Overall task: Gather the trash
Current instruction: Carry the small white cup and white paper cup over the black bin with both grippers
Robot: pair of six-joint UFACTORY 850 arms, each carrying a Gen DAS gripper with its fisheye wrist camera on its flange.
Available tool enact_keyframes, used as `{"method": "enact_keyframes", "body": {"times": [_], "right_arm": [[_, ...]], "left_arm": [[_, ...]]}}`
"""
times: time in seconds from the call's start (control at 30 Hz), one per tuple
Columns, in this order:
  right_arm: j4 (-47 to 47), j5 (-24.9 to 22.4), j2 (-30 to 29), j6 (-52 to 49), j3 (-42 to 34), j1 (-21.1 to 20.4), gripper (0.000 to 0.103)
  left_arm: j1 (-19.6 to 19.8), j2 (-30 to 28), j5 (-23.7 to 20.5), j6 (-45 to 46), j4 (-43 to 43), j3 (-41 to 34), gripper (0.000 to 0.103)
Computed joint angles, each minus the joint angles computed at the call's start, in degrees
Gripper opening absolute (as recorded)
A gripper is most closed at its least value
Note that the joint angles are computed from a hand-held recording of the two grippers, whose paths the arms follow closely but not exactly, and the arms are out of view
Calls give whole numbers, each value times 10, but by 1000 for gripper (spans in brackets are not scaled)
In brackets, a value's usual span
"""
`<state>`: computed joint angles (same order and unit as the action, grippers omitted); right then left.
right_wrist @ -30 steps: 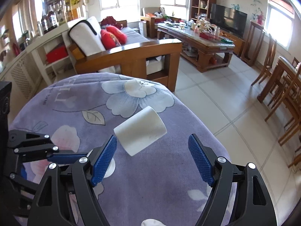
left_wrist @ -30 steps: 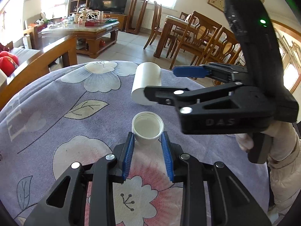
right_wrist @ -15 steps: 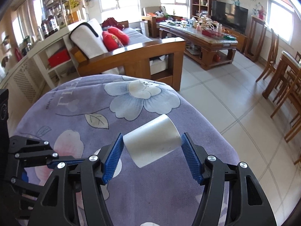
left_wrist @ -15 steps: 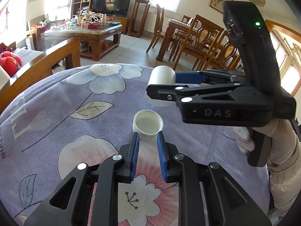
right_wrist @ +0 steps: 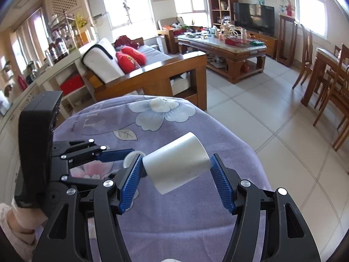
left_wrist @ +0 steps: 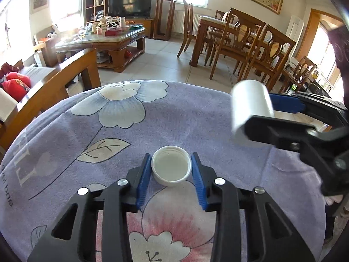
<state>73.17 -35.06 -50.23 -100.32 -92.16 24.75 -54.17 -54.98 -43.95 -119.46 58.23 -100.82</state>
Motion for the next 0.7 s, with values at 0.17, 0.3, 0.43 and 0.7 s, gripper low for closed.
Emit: {"method": "enact_keyframes", "body": {"times": [0.17,0.3,0.43,0.7], "right_arm": [[24,-10,34,-33,46,-21,63],[50,-32,69,-70,94,-45,63],[75,-75,110,-101,149,-83,63],[84,-180,171,-120,246,-194,63]], "left_arm": [[-9,-3,-3,-4,15,-5,36],[-18,-4,-9,-3,22,-14,36],[-42,-16,-47,28,27,-58,36],[-101,-112,-133,129,36,-264,36]]}}
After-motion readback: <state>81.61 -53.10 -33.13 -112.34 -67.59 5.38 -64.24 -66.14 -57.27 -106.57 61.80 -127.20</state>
